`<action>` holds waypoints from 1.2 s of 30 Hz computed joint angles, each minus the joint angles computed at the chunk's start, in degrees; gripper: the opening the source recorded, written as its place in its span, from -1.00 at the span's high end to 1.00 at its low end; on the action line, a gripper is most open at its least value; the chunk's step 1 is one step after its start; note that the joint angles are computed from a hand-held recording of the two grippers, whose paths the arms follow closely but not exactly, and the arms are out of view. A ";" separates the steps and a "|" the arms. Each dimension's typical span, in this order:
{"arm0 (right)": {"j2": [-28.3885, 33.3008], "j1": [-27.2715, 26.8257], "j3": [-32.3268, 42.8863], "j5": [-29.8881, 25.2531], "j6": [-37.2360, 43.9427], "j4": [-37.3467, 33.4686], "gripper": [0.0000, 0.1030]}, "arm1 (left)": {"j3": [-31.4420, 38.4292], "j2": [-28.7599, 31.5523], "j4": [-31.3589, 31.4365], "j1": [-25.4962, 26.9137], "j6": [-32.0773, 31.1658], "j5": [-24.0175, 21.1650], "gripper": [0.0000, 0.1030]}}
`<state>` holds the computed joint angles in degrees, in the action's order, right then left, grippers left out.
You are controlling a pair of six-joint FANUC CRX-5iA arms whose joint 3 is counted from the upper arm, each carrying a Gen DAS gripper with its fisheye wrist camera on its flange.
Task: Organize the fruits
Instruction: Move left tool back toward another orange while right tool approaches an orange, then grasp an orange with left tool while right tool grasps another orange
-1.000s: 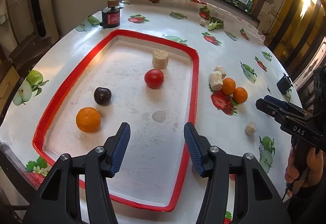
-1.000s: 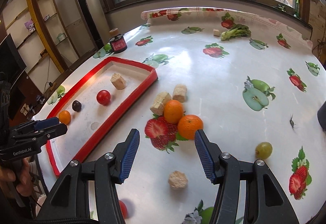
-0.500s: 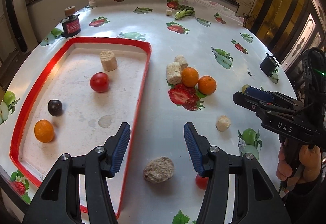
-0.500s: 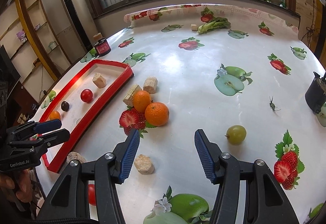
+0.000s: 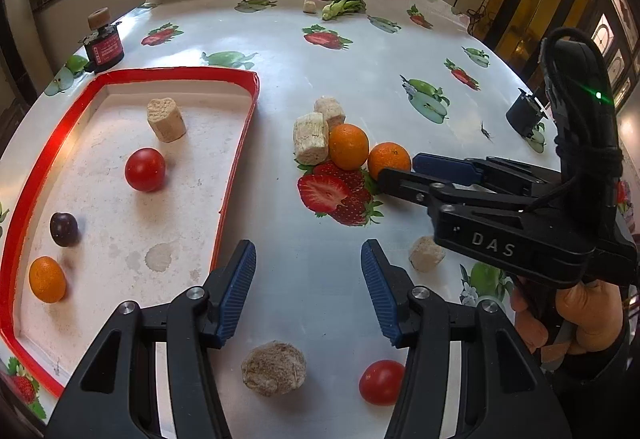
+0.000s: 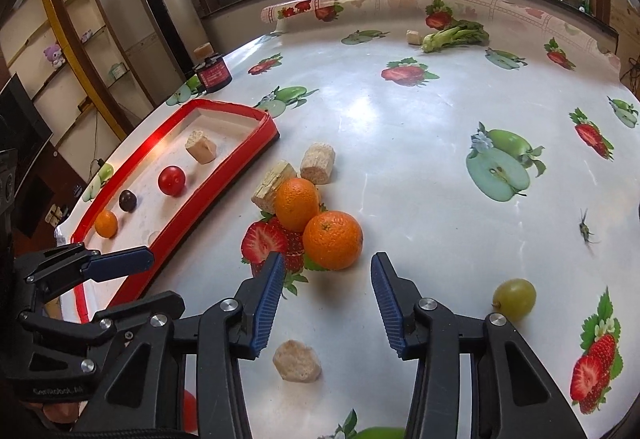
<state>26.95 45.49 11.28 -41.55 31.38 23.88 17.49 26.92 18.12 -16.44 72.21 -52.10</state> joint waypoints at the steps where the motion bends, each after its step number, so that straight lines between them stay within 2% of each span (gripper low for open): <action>1: 0.81 -0.25 1.20 -0.35 1.26 -1.01 0.12 | 0.85 0.71 0.07 -0.10 0.13 -0.43 -0.03; 2: 1.55 -0.41 2.17 -0.72 2.11 -1.45 0.12 | 1.83 1.51 0.15 -0.19 0.24 -1.05 -0.03; 4: 2.08 -0.70 2.48 -0.69 2.23 -0.72 0.30 | 4.29 3.38 -0.17 -0.54 0.65 -2.37 -0.03; 6: 0.87 -1.19 0.61 1.28 0.70 -0.68 0.31 | 6.86 5.27 -0.80 -1.02 1.13 -3.55 -0.03; 11: -2.75 -1.70 -5.65 3.33 -6.98 5.13 0.31 | 12.53 9.61 -0.13 -1.76 1.69 -6.33 -0.03; 21: -7.95 -2.22 -13.30 6.73 -16.60 12.02 0.31 | 19.88 14.99 0.60 -2.83 3.03 -7.78 -0.02; 24: -8.69 -2.18 -14.31 7.25 -18.32 13.72 0.31 | 21.57 16.59 2.67 -2.50 2.08 -8.34 0.46; 27: -9.18 -2.03 -14.95 7.35 -19.49 14.81 0.31 | 19.79 15.63 3.38 -2.41 0.60 -7.38 0.46; 36: -9.55 -1.09 -15.45 7.42 -20.03 15.36 0.31 | 8.31 8.59 6.71 -1.41 -3.59 -2.88 0.46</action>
